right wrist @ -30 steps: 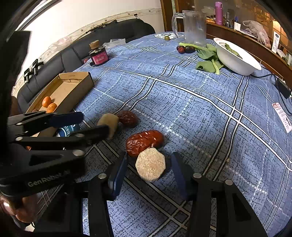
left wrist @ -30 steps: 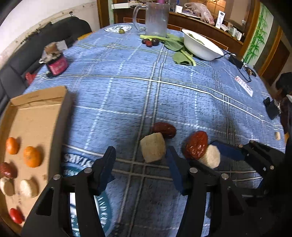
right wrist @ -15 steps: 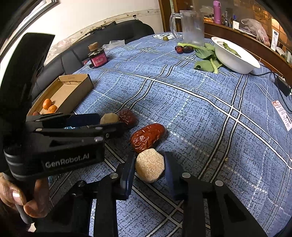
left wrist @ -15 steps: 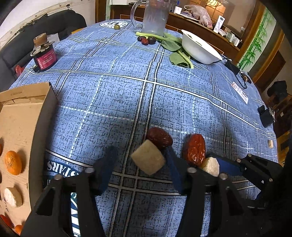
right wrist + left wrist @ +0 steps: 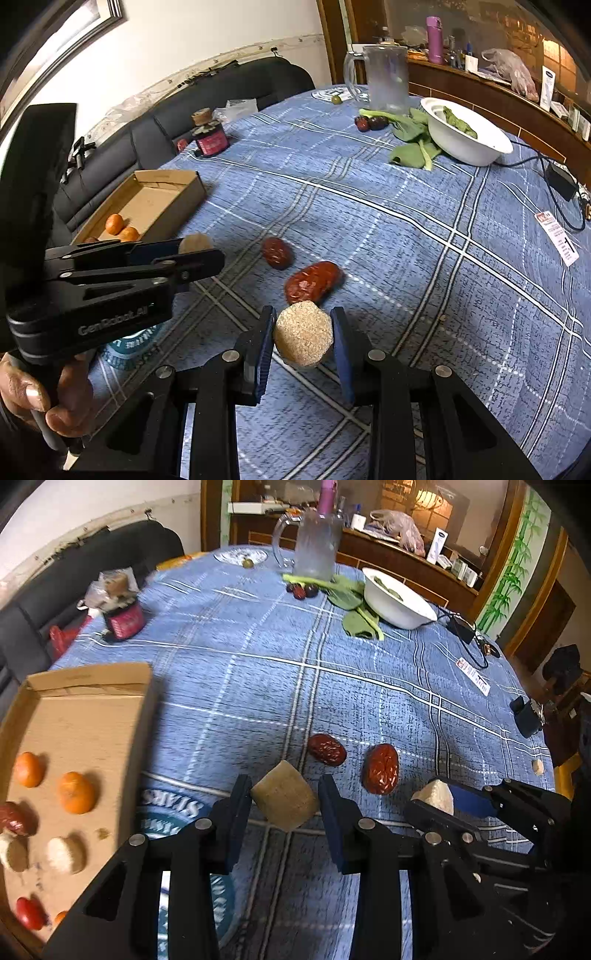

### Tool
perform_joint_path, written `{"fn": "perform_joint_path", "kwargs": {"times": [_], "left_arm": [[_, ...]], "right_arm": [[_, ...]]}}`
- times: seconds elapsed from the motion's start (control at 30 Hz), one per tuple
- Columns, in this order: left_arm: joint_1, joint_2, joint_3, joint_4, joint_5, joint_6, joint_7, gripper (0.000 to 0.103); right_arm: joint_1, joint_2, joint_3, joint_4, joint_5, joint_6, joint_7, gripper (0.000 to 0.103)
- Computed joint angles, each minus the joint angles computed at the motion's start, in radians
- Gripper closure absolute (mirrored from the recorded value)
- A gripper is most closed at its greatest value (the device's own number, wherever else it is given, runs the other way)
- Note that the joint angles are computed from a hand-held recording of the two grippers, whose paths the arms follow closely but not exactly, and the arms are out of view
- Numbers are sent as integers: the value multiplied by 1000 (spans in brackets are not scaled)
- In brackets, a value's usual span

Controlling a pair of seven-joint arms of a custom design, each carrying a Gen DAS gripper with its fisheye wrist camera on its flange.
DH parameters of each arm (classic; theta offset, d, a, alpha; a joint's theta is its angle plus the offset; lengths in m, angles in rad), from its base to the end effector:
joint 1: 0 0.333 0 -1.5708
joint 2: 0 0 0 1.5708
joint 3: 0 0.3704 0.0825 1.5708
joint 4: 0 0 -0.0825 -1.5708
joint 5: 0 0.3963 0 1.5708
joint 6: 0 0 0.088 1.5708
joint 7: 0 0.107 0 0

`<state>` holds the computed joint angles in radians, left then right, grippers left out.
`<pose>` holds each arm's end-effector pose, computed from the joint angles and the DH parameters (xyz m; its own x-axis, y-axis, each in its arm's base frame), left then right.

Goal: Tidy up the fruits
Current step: 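Grasp a white yam chunk with the left tool while the right tool grasps a beige ball, then carry the yam chunk and beige ball over the cardboard tray with both tools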

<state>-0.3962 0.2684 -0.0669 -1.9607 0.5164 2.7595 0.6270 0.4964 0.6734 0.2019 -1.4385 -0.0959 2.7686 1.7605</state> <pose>0.5904 -0.3139 0.4397 0.0223 -0.9927 0.1189 -0.8312 -0.0845 -0.5495 0.6475 0.4897 0.4145 0.5189 -0.8399 -0.1589 -0.7253 -0.3343 -0.6018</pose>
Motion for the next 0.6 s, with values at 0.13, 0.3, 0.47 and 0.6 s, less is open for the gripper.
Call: {"fn": "perform_joint_path", "kwargs": {"times": [0.13,0.3,0.47,0.6], "left_arm": [[-24,-50,28,-36,125,-30,-96,69],[17,-98,-3,-80,212,-47,-166,68],[59,-136,-35,-115,262,-62,-216,68],[86,-163,-55,-138,304,-75,-257,68]], "right_arm": [[6,-2,10,5,2,7,-8,72],[20,6,18,29,3,4,-23,72],[36,16,20,56,4,-7,-35,72],[51,23,17,77,2,-16,-42,72]]}}
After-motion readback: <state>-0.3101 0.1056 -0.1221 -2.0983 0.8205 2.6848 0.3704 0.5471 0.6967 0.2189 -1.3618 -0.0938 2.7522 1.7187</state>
